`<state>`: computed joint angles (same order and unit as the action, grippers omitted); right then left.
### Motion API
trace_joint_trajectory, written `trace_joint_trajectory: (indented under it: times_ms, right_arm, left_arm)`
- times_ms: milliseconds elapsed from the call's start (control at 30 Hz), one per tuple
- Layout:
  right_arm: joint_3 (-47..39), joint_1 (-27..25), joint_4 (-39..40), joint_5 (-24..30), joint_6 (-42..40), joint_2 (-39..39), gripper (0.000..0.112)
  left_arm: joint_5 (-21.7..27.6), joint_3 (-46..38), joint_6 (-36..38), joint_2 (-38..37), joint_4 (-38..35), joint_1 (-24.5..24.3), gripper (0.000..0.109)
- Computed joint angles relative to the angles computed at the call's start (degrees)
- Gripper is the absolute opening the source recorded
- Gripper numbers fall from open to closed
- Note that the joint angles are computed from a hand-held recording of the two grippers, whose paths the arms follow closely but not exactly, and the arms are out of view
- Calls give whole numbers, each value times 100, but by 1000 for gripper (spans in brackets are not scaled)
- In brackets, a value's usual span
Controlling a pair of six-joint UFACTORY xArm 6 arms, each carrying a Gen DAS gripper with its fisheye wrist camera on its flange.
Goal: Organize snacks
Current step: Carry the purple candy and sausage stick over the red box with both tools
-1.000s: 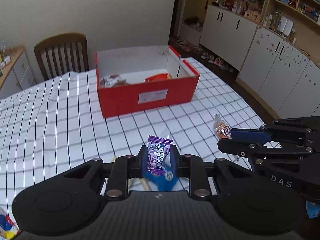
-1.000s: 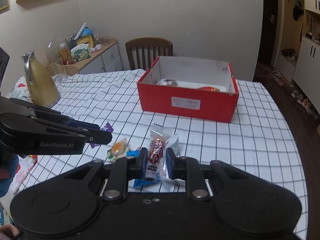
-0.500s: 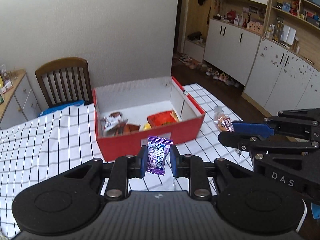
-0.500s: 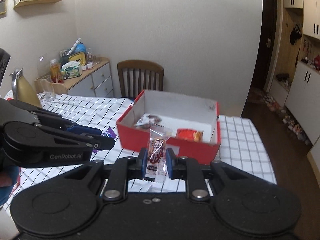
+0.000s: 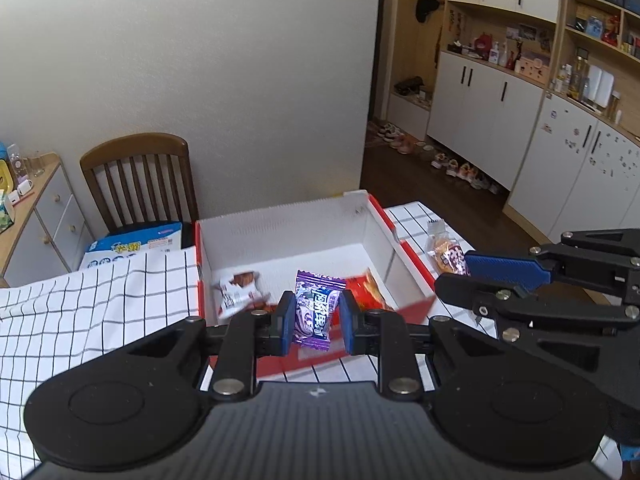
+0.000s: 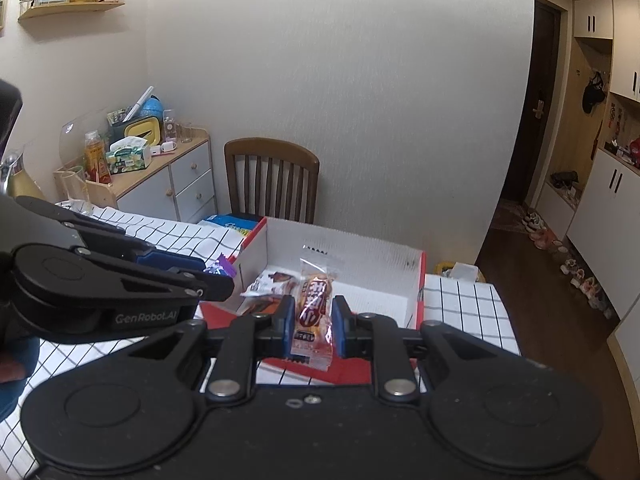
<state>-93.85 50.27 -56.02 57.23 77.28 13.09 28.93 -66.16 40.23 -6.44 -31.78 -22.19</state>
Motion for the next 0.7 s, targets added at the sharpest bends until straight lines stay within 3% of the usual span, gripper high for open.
trace_joint_trajectory:
  times_ms: [700]
  right_arm:
    - [-357, -961, 373, -801, -673, 570, 19]
  left_arm:
    - [-214, -1832, -1460, 1843, 1301, -57, 23]
